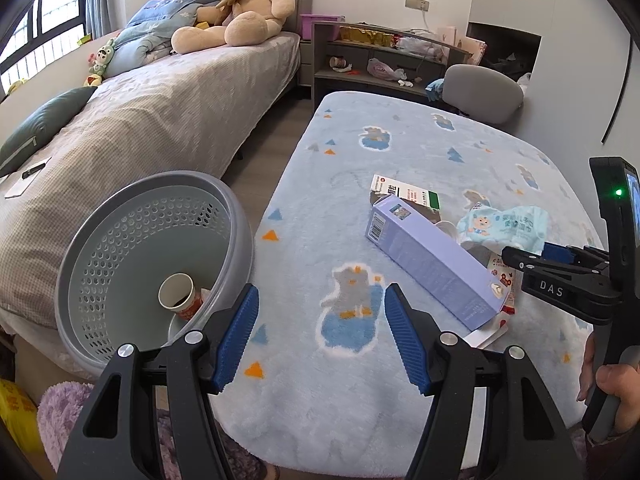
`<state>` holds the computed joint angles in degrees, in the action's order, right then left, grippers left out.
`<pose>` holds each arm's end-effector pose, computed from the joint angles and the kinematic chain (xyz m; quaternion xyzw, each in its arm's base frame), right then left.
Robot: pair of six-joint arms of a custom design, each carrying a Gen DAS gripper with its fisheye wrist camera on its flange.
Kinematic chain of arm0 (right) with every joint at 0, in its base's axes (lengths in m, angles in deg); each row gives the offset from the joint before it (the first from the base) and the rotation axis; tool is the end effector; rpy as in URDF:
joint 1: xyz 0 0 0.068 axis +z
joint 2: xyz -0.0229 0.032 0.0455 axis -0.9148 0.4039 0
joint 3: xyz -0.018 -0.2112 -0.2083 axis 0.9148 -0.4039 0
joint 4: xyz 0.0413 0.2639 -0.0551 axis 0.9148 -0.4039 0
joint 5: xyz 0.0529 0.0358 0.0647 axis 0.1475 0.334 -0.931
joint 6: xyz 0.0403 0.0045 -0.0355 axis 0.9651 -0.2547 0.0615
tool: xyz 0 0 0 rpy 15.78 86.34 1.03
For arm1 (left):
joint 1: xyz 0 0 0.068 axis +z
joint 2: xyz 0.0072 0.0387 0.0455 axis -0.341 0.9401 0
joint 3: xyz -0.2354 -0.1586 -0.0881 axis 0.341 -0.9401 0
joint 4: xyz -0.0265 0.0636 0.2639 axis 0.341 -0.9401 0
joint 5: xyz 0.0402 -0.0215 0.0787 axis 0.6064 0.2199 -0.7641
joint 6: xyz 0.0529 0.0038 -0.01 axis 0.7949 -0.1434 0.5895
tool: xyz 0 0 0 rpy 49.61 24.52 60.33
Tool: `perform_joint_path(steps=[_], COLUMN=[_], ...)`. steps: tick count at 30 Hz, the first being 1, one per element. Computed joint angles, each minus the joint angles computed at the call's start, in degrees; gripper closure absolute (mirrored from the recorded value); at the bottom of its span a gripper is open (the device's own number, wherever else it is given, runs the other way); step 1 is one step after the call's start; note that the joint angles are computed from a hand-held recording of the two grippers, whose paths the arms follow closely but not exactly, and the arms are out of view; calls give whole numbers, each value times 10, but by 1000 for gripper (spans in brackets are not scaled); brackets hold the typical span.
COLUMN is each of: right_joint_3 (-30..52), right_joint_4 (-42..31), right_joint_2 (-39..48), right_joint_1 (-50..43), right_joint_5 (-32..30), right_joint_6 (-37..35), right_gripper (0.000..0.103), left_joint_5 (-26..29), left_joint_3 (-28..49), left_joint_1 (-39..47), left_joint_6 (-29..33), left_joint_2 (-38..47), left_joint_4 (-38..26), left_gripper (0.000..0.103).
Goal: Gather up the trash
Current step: 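Reach the right tool to the blue wet-wipes pack on the table, then grasp the blue wet-wipes pack with the right tool and lift it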
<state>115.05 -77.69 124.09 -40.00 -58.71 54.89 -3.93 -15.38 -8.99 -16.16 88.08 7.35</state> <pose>0.2309 0.0989 0.2040 0.1116 0.9539 -0.0513 0.2737 0.2382 0.0336 0.2384 0.1577 0.9297 -0.0718 0.3250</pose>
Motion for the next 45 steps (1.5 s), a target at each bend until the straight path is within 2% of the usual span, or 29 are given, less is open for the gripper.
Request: perform_joint_path(steps=[10,21,25,27,31,33,40,45], right_joint_3=[-54,-4,28,38,64,76,117,137], right_joint_4=[4,-39,-41,-34,-27,-28,-46,-60], right_joint_2=[-61,-88,-61,-45,2,24,89,138], right_joint_1=[-6,-7,-31,-40,-58,-66,-61,-54], right_joint_5=[-24,-10,-36,-51,-78,-90,-85,-73], right_joint_6=[28,-15,-66,-90,-142,-169,-239,-261], right_gripper=[55,55,54,46,39,31,29,29], left_joint_5=[10,21,19,18,13,11,4,4], left_joint_3=[-4,2,8,10,13,14,18,19], left_joint_1=[2,11,11,10,8,7,4,3], left_joint_6=[8,11,8,6,3,2,-5,-4], left_joint_2=[-20,-27,-16,-11,1,7,25,29], left_joint_4=[-17,-27,-24,-22,-16,-12,-3,-3], left_gripper=[40,40,40,40,40,40,40,40])
